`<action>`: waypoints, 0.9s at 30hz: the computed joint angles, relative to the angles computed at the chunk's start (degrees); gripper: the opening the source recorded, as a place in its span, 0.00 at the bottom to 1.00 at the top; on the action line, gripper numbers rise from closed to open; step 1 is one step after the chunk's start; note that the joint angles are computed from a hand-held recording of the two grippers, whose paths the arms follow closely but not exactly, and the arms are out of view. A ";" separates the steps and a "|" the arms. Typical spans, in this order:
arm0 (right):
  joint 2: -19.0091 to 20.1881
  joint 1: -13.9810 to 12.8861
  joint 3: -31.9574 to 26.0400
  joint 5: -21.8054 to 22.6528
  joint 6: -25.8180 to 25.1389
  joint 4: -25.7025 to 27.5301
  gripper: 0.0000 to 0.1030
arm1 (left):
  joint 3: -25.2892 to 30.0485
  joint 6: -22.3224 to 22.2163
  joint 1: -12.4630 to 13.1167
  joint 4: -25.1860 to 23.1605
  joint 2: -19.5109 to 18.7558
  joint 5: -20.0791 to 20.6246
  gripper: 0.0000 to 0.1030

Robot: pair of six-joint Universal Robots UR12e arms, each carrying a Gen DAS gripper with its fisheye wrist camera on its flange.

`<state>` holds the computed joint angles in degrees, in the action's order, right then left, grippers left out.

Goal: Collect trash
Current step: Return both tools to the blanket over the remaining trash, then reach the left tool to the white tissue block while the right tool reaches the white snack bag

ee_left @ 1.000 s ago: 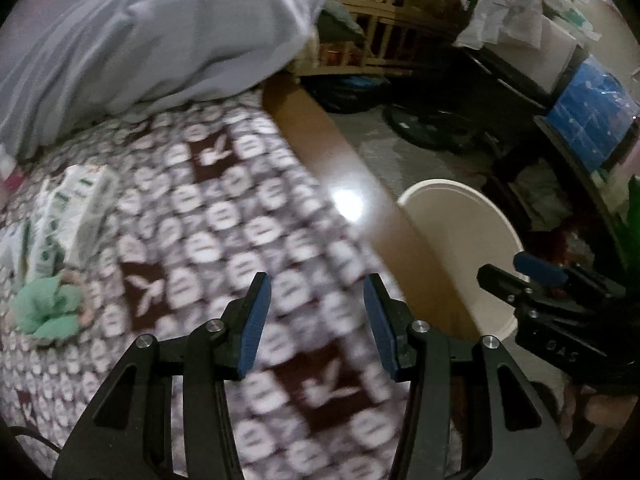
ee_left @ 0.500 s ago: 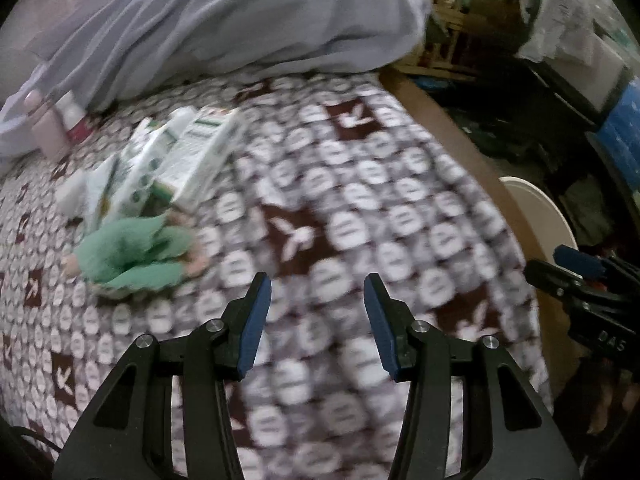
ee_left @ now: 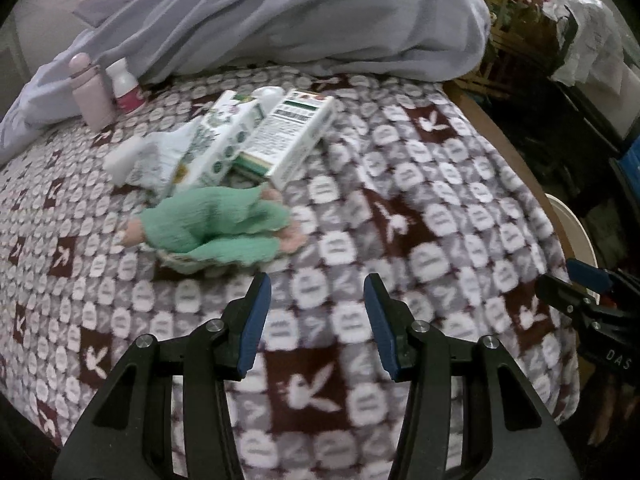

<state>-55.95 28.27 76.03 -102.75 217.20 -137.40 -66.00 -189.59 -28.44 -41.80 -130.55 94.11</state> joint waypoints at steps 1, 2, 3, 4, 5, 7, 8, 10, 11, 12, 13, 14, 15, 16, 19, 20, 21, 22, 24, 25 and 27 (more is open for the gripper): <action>0.26 0.10 -0.41 0.02 -0.21 0.17 0.59 | -0.46 -0.23 0.16 0.23 0.28 0.17 0.45; 0.52 0.21 -0.85 0.03 -0.41 0.38 0.59 | -1.04 -0.47 0.34 0.50 0.64 0.27 0.45; 0.83 0.34 -1.36 -0.02 -0.61 0.64 0.60 | -1.27 -0.66 0.45 0.57 0.81 0.32 0.45; 1.00 0.39 -1.63 -0.01 -0.79 0.65 0.61 | -1.71 -0.92 0.63 0.70 1.10 0.29 0.45; 1.21 0.47 -1.93 0.02 -0.89 0.55 0.62 | -2.06 -1.13 0.79 0.77 1.34 0.22 0.45; 1.62 0.65 -2.56 0.55 -0.96 0.20 0.62 | -2.55 -1.46 1.05 0.73 1.70 0.33 0.45; 1.83 0.68 -2.92 0.94 -1.10 0.25 0.62 | -2.90 -1.72 1.22 0.86 1.92 0.47 0.45; 2.42 0.93 -3.97 1.19 -1.74 0.77 0.62 | -3.47 -2.12 1.49 1.27 2.26 0.69 0.45; 2.70 1.05 -4.43 1.21 -2.02 0.97 0.62 | -3.81 -2.28 1.62 1.48 2.47 0.86 0.45; 3.05 1.18 -5.00 1.39 -2.37 1.21 0.62 | -4.03 -2.45 1.71 1.58 2.59 1.01 0.45; 3.26 1.24 -5.32 1.59 -2.54 1.34 0.62 | -4.36 -2.67 1.84 1.71 2.80 1.10 0.45; 3.49 1.32 -5.68 1.82 -2.67 1.46 0.62 | -4.62 -2.86 1.96 1.83 2.97 1.07 0.45; 3.71 1.41 -6.05 2.03 -2.84 1.61 0.62 | -4.80 -2.95 2.07 1.92 3.07 1.06 0.45; 3.98 1.51 -6.48 2.17 -3.10 1.85 0.62 | -5.09 -3.04 2.18 2.03 3.24 1.14 0.45; 4.61 1.80 -7.57 2.26 -4.09 2.35 0.62 | -5.76 -3.19 2.41 2.43 3.65 1.63 0.45; 4.76 1.86 -7.83 2.33 -4.22 2.38 0.62 | -6.00 -3.25 2.50 2.60 3.79 1.80 0.45; 4.93 1.91 -8.15 2.46 -4.33 2.44 0.62 | -6.19 -3.29 2.63 2.74 3.91 1.89 0.45; 5.12 1.97 -8.49 2.49 -4.38 2.55 0.62 | -6.43 -3.48 2.75 2.91 4.06 2.06 0.45; 5.43 2.07 -9.06 2.38 -4.60 2.65 0.63 | -6.83 -3.76 2.97 3.17 4.32 2.25 0.45; 5.58 2.12 -9.33 2.35 -4.65 2.65 0.63 | -7.01 -3.89 3.08 3.28 4.44 2.38 0.45; 5.83 2.18 -9.71 2.45 -4.53 2.37 0.63 | -7.38 -4.17 3.28 3.54 4.68 2.67 0.45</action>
<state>-50.12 30.45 66.32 -100.30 212.67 -135.04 -73.38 -193.76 -25.16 -38.26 -125.88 96.78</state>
